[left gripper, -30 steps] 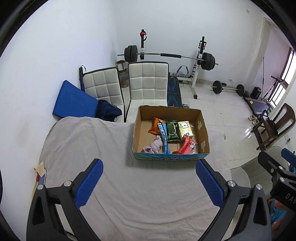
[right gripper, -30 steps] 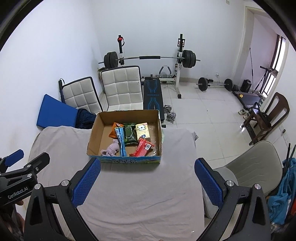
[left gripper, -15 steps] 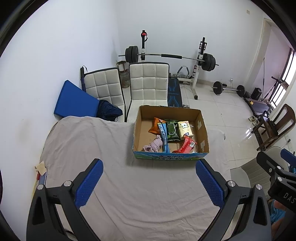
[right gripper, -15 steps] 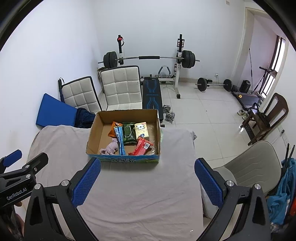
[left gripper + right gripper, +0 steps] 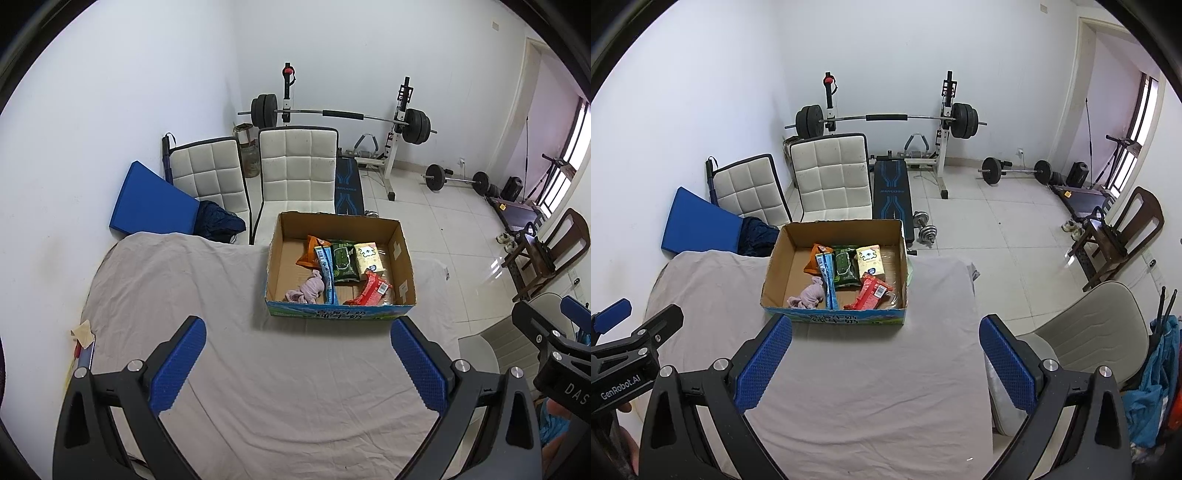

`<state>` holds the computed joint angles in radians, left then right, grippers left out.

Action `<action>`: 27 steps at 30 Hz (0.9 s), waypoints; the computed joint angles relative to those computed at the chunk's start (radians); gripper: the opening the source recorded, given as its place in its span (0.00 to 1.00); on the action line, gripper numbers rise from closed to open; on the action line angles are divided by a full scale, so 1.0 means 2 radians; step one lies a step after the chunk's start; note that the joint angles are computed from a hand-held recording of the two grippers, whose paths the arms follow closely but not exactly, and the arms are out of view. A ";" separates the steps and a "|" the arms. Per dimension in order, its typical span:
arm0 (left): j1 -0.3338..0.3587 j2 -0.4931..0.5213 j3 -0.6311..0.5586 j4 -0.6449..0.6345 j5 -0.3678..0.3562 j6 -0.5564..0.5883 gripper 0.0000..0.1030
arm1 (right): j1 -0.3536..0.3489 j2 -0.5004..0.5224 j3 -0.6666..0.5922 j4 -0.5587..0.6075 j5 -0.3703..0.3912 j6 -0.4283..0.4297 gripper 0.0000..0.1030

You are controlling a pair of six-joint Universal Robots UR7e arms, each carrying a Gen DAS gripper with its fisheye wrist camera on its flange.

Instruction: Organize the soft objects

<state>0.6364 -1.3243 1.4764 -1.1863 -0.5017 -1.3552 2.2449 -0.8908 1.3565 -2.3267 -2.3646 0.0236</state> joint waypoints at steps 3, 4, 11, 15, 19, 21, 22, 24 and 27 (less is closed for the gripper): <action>-0.001 0.000 -0.001 0.001 0.000 -0.001 1.00 | 0.001 -0.002 0.000 0.002 0.000 0.000 1.00; -0.001 0.001 -0.001 0.002 0.000 -0.003 1.00 | 0.002 -0.003 0.000 0.004 0.000 0.000 1.00; -0.001 0.000 0.000 0.002 0.000 -0.003 1.00 | 0.003 -0.006 -0.002 0.010 0.001 -0.001 1.00; -0.003 0.001 -0.002 0.007 0.000 -0.008 1.00 | 0.003 -0.005 -0.002 0.009 0.001 0.000 1.00; -0.003 0.001 -0.003 0.008 -0.001 -0.008 1.00 | 0.004 -0.005 -0.003 0.010 0.001 -0.002 1.00; -0.003 0.000 -0.002 0.007 0.000 -0.007 1.00 | 0.004 -0.005 -0.004 0.011 0.002 -0.001 1.00; -0.003 0.000 -0.001 0.007 0.000 -0.006 1.00 | 0.004 -0.005 -0.005 0.013 0.002 -0.001 1.00; -0.003 0.000 -0.002 0.008 0.000 -0.008 1.00 | 0.004 -0.005 -0.006 0.012 0.002 -0.002 1.00; -0.003 0.000 -0.001 0.006 0.000 -0.006 1.00 | 0.005 -0.005 -0.008 0.015 0.002 -0.002 1.00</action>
